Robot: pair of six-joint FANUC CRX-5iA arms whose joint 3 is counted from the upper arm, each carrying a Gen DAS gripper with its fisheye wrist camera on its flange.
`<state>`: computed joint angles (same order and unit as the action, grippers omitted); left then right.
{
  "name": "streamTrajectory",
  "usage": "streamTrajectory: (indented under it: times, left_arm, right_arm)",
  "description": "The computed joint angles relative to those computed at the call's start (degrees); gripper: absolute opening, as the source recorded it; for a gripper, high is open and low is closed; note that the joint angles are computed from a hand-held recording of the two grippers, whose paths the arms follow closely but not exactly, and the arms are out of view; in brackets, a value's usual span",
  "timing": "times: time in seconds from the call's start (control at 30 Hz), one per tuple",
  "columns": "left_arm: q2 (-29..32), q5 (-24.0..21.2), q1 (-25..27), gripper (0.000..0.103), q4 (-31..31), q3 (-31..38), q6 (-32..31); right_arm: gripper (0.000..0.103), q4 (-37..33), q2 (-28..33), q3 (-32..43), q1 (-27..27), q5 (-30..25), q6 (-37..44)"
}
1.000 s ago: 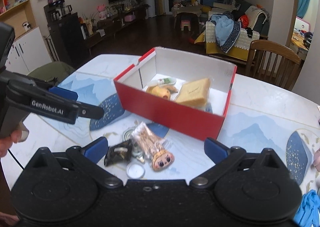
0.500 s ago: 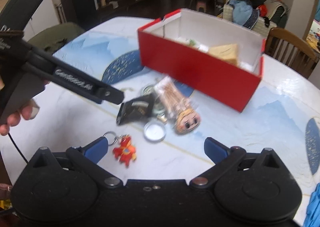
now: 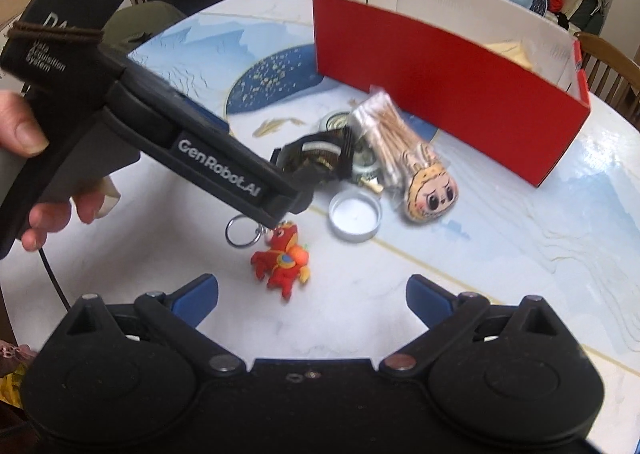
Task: Organize objects
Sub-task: 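Withdraw both tools from the box toward the remaining items, then grasp the black snack packet with the left tool while the right tool grasps the red horse keychain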
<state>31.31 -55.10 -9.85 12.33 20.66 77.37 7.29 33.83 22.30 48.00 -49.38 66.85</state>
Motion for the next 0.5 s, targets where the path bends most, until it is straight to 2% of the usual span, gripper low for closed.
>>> streamTrajectory:
  times: [0.33, 0.5]
  left_arm:
    - [3.43, -0.2, -0.98, 0.103, -3.74, 4.86, -0.43]
    - [3.71, 1.05, -1.67, 0.103, -5.67, 5.38, -1.28]
  right_arm:
    - [0.094, -0.44, 2.55, 2.52, 0.43, -1.1, 0.9]
    - [0.084, -0.42, 3.18, 2.94, 0.77, -0.55, 1.75]
